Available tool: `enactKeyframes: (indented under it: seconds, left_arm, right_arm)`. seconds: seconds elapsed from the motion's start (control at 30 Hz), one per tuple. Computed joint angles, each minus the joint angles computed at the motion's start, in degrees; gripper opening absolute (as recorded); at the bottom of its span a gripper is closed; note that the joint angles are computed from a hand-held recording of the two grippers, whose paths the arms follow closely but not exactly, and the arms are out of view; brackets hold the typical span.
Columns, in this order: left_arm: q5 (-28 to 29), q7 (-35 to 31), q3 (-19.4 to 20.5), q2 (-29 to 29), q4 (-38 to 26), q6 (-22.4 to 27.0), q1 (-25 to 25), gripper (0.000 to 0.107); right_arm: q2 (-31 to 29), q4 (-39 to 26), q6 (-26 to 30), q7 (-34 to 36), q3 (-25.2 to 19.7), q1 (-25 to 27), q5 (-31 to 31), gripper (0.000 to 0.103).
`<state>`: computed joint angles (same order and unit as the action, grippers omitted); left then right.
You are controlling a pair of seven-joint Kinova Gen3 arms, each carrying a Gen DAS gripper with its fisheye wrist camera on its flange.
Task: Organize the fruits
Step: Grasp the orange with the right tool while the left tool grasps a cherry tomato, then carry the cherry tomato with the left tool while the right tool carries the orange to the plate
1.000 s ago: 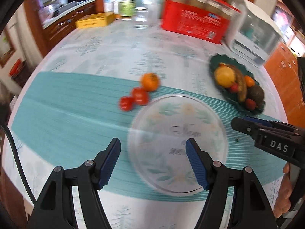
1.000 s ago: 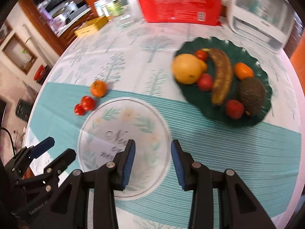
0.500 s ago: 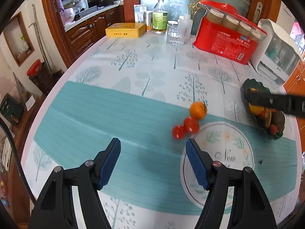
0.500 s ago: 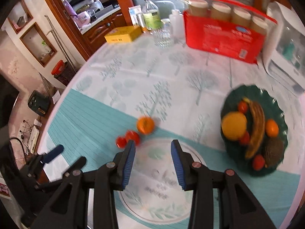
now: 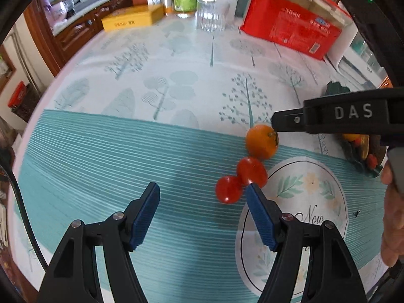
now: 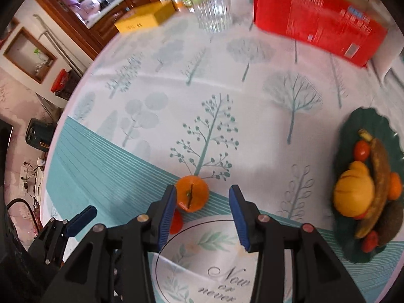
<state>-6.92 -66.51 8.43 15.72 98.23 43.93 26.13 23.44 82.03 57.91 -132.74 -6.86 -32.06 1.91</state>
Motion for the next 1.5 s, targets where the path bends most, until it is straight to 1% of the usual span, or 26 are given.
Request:
enactKeyframes:
  seconds: [0.07, 0.13, 0.23, 0.43, 0.5, 0.6, 0.77, 0.83, 0.9, 1.0, 1.2, 1.4, 1.5]
  left_arm:
    - [1.86, -1.91, 0.55, 1.1, -0.06, -0.32, -1.21, 0.069]
    - [3.37, -3.74, 0.88, 1.98, -0.17, -0.72, -2.04, 0.068]
    - [5.62, -6.36, 1.26, 2.81, -0.21, -1.19, -3.07, 0.064]
    - [8.44, -9.41, 1.45, 4.03, -0.79, -1.47, -3.74, 0.05]
    - [8.76, -9.75, 1.29, 4.41, -1.06, -1.51, -3.55, 0.043]
    - [8.91, -9.5, 1.02, 4.5, -1.13, -1.73, -2.93, 0.038]
    - [12.59, -11.2, 1.81, 4.37, -0.52, -2.68, -4.91, 0.031]
    - [14.21, -12.0, 1.99, 4.19, -0.21, -2.99, -5.89, 0.026]
    - [14.67, -11.98, 1.8, 4.11, -0.02, -3.23, -5.96, 0.025]
    - [14.16, -11.62, 1.35, 3.33, 0.93, -3.68, -5.56, 0.025]
    - [12.08, -8.81, 0.63, 1.31, 1.37, -2.87, -4.16, 0.024]
    - [10.22, -6.24, 1.27, -1.41, -0.19, -1.83, -2.62, 0.024]
    - [9.65, -5.87, 2.1, -2.39, -1.93, -0.83, -1.56, 0.024]
  right_arm:
    - [1.23, 0.03, -0.53, 0.62, -0.26, 0.87, -1.18, 0.043]
    - [1.28, 1.22, -3.02, 1.85, -0.78, 2.15, -3.0, 0.044]
    - [1.63, 1.1, -3.85, 2.82, -0.8, 2.31, -3.59, 0.045]
    - [2.46, 0.73, -4.37, 5.82, -1.5, 3.22, -6.17, 0.046]
    - [2.75, 0.53, -4.45, 6.48, -1.6, 3.49, -6.96, 0.046]
    - [3.49, -0.08, -4.16, 7.28, -1.72, 3.92, -8.21, 0.046]
    - [4.97, -0.79, -3.92, 7.79, -1.77, 4.3, -9.92, 0.047]
    - [4.84, -0.56, -4.61, 7.7, -1.52, 4.01, -9.66, 0.045]
    - [4.57, -0.2, -4.95, 7.37, -1.2, 3.7, -9.2, 0.039]
    - [4.05, 0.45, -5.08, 8.01, -1.46, 4.06, -9.48, 0.038]
    - [0.01, 4.43, -7.32, 6.26, -0.85, 3.35, -7.84, 0.038]
    - [-8.11, 11.85, -10.56, 2.21, -0.32, 3.84, -6.06, 0.038]
    - [-12.52, 15.11, -10.76, -0.41, -0.14, 4.48, -4.41, 0.038]
